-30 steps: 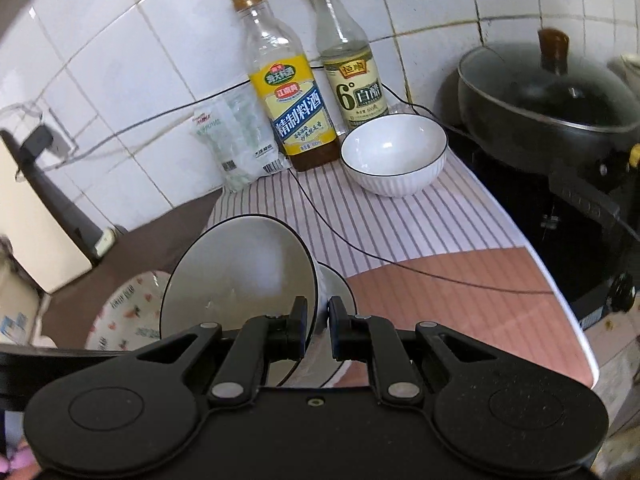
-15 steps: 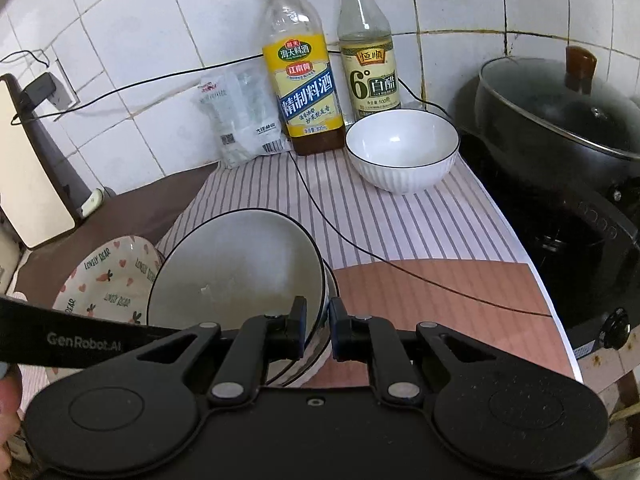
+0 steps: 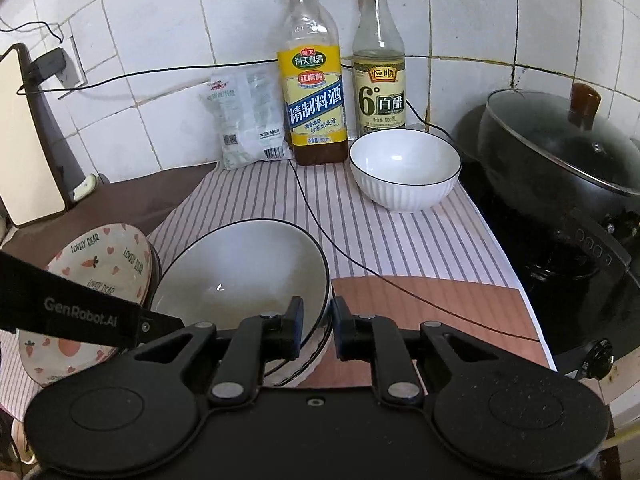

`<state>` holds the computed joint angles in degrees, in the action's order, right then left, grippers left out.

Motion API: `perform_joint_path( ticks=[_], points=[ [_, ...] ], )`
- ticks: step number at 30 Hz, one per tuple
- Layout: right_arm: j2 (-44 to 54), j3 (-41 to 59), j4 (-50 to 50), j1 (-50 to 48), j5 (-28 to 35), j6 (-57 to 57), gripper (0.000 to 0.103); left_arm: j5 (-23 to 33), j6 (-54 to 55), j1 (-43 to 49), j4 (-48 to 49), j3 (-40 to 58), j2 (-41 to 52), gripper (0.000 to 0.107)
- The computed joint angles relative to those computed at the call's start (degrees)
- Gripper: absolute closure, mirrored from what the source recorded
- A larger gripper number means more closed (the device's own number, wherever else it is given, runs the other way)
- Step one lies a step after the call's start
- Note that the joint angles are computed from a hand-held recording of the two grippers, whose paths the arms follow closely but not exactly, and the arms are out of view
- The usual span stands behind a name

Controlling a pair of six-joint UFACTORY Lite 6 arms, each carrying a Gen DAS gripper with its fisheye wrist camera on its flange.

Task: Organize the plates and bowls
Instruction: 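Lift the two nested bowls with both grippers toward the last white bowl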

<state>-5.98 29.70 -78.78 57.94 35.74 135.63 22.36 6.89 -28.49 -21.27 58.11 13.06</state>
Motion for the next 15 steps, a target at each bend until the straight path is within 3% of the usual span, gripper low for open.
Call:
perform_joint_path(
  ticks=[4,11,15],
  points=[
    [-2.04,0.22,3.47,1.70,2.44,-5.48,0.084,0.87,2.63,0.83,-2.45,-0.86,-1.62,0.091],
    [-14.85,-4.04,7.38,3.59,8.24,-10.55,0.082,2.12,8.33,2.78,-5.06,-1.49,-7.00,0.089],
    [-21.06,-5.93,6.93,-0.15,6.22,-13.09,0.080,2.97,15.56,5.19,-11.13,0.63,-7.86,0.089]
  ],
)
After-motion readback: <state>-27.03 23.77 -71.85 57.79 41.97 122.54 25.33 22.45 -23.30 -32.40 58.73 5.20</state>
